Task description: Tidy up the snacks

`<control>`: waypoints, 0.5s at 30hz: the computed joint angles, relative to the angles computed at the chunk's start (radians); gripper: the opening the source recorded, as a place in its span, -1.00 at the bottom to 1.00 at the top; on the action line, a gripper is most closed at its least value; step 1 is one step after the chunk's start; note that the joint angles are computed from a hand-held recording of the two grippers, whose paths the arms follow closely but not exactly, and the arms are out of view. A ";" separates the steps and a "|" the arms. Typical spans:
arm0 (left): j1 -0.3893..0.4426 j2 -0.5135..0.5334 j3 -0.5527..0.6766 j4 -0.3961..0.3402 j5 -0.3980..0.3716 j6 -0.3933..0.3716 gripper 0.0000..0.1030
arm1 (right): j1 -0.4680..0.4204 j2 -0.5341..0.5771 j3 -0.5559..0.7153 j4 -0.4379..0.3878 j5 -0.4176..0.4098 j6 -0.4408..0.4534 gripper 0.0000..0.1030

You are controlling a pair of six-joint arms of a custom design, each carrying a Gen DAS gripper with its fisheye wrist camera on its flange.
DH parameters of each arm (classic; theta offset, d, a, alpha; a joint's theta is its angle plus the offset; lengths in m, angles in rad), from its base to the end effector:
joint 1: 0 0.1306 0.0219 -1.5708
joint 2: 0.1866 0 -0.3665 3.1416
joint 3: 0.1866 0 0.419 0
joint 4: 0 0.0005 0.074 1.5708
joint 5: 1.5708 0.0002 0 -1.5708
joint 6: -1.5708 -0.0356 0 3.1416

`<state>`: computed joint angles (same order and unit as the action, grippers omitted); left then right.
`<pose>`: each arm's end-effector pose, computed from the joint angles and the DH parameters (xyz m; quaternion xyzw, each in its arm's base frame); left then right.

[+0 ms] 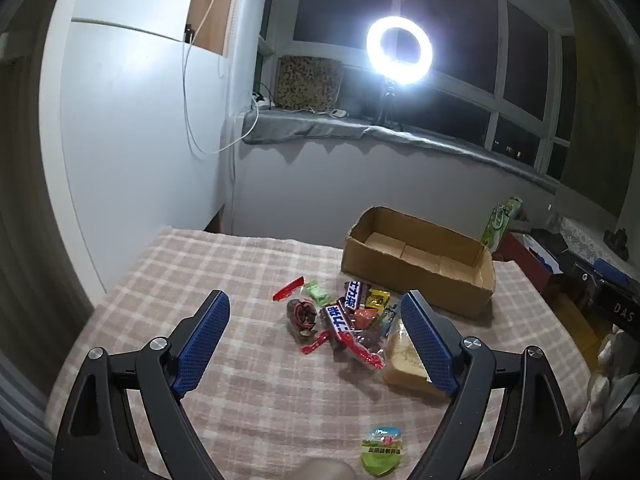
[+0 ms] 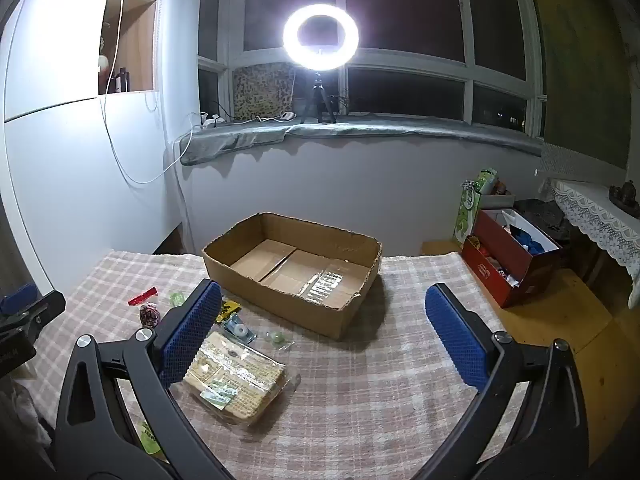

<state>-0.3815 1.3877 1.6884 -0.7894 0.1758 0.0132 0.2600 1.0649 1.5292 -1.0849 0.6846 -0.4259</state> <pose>0.4797 -0.1997 0.5698 0.2008 0.8311 -0.1744 0.4883 0.3577 0.0713 0.6070 0.2224 0.8221 -0.1362 0.5062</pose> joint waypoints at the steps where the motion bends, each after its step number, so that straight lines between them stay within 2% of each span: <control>1: -0.002 -0.004 -0.005 0.003 -0.001 -0.003 0.70 | 0.001 0.000 -0.001 0.005 0.000 -0.001 1.00; 3: -0.002 0.021 0.035 -0.056 -0.001 0.027 0.70 | 0.001 -0.007 -0.013 0.031 -0.002 -0.006 1.00; 4: 0.001 0.009 0.017 -0.033 0.008 0.029 0.70 | 0.002 -0.006 -0.013 0.031 0.001 -0.005 1.00; 15: 0.010 0.010 0.014 -0.021 0.018 0.037 0.70 | 0.007 -0.018 -0.023 0.035 0.000 0.003 1.00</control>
